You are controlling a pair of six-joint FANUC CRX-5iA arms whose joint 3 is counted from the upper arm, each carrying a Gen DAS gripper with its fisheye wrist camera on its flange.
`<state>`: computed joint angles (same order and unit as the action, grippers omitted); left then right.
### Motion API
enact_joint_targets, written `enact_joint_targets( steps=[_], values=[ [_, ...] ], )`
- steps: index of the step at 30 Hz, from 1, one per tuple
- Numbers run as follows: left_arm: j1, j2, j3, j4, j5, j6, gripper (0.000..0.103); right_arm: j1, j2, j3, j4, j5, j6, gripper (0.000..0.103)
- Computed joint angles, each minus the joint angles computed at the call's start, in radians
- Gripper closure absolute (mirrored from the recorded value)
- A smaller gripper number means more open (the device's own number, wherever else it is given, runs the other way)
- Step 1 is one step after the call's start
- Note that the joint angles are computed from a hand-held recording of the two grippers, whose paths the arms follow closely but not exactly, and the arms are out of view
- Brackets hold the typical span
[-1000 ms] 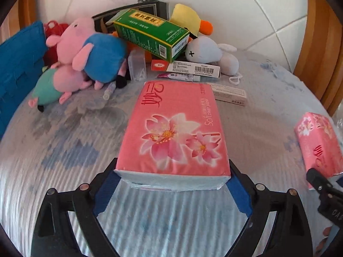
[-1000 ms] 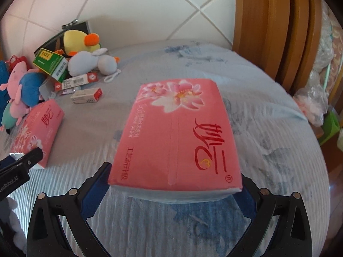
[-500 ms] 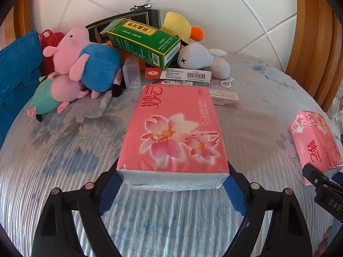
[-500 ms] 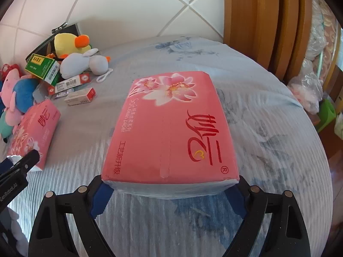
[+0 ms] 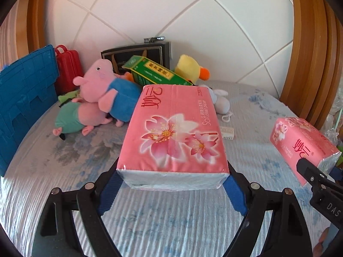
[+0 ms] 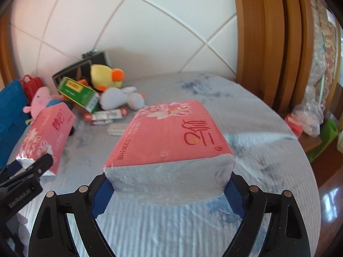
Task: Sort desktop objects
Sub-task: 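Lift both pink tissue packs and carry them over the blue crate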
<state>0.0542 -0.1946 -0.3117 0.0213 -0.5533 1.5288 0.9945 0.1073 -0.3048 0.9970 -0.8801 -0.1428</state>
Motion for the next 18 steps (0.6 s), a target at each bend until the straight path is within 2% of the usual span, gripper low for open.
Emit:
enact_joint_targets(
  steps=[4,8,12,18],
  values=[
    [0.050,-0.058,-0.034,0.073,0.011,-0.082,0.017,0.035,0.017,0.050,0.049,-0.021,0.000,0.014],
    [0.133,-0.126,-0.089,0.210,0.020,-0.227,0.017,0.074,0.055,0.128,0.094,-0.049,0.013,0.014],
    [0.250,-0.192,-0.156,0.407,0.015,-0.454,0.017,0.124,0.115,0.227,0.136,-0.100,0.008,0.014],
    [0.449,-0.254,-0.235,0.732,-0.060,-0.821,0.017,0.209,0.262,0.461,0.163,-0.210,0.061,0.014]
  ],
)
